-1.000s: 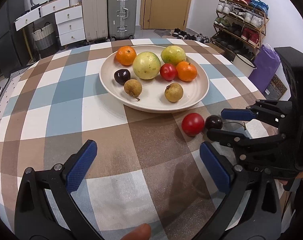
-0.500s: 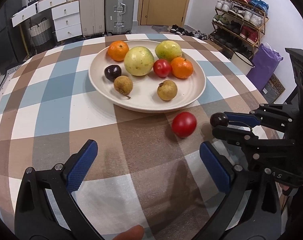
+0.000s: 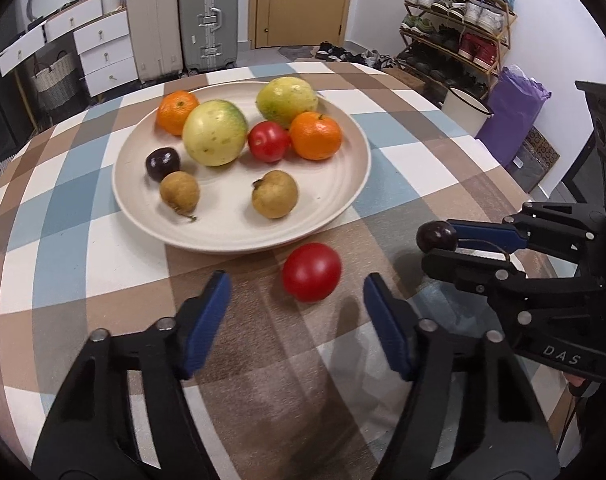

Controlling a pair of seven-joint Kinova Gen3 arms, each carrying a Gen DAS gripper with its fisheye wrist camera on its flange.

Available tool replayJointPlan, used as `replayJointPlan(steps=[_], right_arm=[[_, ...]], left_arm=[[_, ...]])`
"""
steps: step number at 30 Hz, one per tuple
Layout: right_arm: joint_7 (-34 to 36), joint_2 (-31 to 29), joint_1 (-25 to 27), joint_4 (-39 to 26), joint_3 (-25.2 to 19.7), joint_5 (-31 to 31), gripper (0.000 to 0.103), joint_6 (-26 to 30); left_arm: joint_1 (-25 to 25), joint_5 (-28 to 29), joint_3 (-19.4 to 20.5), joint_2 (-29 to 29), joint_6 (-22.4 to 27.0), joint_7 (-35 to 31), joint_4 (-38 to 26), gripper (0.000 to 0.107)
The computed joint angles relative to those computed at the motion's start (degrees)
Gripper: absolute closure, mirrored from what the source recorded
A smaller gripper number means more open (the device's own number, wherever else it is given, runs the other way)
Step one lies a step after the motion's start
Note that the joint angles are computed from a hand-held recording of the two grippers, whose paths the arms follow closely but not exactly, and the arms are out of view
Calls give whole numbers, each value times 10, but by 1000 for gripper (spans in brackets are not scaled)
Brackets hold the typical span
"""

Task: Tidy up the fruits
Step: 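Grasp the red tomato with the left tool while the right tool holds the cherry, then lift the cherry and tomato and carry them over the cream plate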

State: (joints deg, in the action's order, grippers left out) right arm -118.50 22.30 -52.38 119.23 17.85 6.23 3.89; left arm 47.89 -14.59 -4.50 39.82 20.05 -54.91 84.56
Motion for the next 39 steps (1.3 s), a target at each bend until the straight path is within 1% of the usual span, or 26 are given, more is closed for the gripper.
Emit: replayJointPlan(steps=[1, 2, 4, 8, 12, 15, 17, 23, 26, 28, 33, 37, 39], right_arm=[[-1, -1, -5, 1, 6, 0, 77, 1], [-3, -2, -11, 3, 13, 0, 77, 1], [-8, -5, -22, 7, 25, 0, 77, 0], [-17, -9, -40, 13, 45, 3, 77, 0], [-23, -12, -56, 14, 60, 6, 77, 0], [-27, -15, -69, 16, 69, 10, 77, -3], [-26, -21, -63, 18, 60, 8, 77, -9], [-25, -28, -109, 11, 97, 8, 77, -1], [-34, -30, -122, 1, 104, 19, 77, 7], [-44, -31, -130, -5, 109, 31, 77, 10], [-78, -32, -142, -24, 115, 61, 77, 24], [-101, -30, -128, -44, 97, 87, 77, 33], [-108, -27, -110, -54, 78, 98, 77, 35]], left_arm=[[-3, 0, 5, 1, -1, -4, -3, 55], [-3, 0, 7, 3, 0, -6, -5, 59], [-9, 3, 15, 5, 2, -13, -9, 80], [-12, 10, 17, -5, -21, -18, 10, 80], [0, 15, -3, -27, -50, -12, 44, 80], [18, 15, -29, -47, -69, -2, 71, 80], [33, 13, -49, -59, -76, 8, 85, 80], [78, 6, -114, -97, -108, 45, 137, 80], [79, 9, -120, -112, -118, 44, 156, 80], [96, 7, -143, -121, -123, 50, 166, 80], [115, 8, -176, -138, -133, 56, 184, 80], [121, 7, -192, -141, -130, 55, 182, 80], [123, 2, -199, -140, -124, 56, 178, 80]])
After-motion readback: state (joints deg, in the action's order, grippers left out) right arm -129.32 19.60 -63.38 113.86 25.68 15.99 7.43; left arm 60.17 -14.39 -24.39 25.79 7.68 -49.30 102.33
